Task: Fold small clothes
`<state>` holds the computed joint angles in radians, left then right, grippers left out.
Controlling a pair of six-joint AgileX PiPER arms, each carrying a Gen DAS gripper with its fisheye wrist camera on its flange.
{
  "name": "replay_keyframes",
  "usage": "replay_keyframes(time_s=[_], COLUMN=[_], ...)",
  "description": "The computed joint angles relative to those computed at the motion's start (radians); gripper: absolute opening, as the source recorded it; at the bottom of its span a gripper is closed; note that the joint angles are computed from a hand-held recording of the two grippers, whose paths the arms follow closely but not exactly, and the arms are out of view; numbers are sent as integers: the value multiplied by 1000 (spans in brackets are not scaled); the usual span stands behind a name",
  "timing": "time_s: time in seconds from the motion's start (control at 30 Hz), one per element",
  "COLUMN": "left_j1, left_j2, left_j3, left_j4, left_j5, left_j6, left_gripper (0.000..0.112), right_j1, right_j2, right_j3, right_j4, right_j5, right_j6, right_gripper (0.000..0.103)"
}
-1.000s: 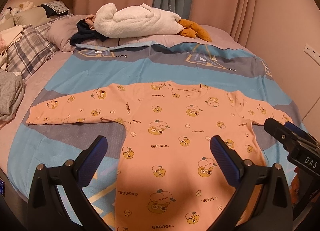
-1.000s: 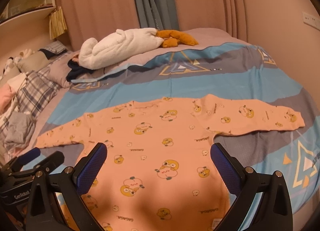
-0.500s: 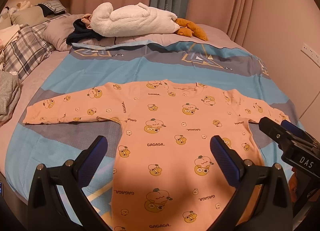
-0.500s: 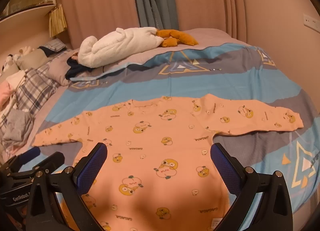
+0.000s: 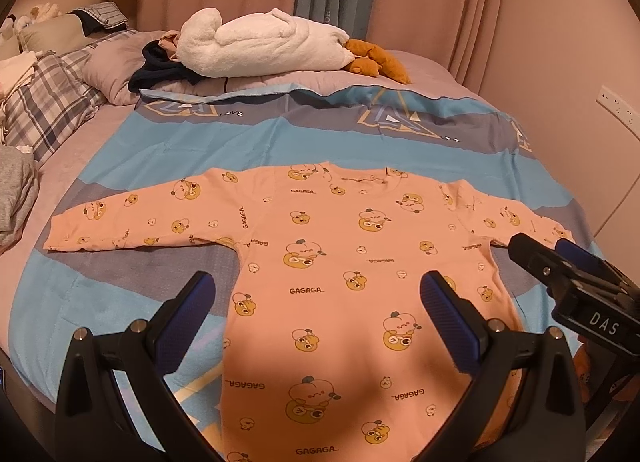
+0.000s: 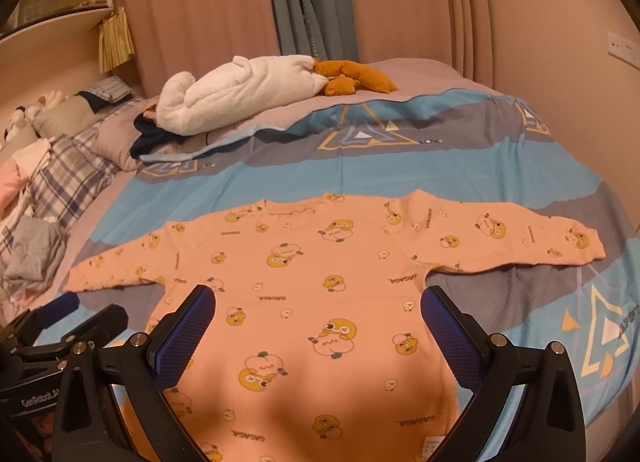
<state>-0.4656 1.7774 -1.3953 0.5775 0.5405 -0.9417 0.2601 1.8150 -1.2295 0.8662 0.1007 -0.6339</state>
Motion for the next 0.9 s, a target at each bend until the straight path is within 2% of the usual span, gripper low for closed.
replay_keyframes(time_s=[0.3,0.43,0.9], left_j1=[12,14,13], left_j2=[-10,-12,-18], left_j3=[15,17,29], left_j4=[-40,-53,-68], left_j5=[-23,-26,-34], left_j6=[24,35,49], left_gripper=[102,102,102], right_j1=[1,6,9], right_j2=[3,0,-4], right_j3=[-3,-3,5], right_j4=[35,-51,-30], right_j5=[-3,-3,-27], right_j6=[-43,42,30], right_gripper=[102,102,102])
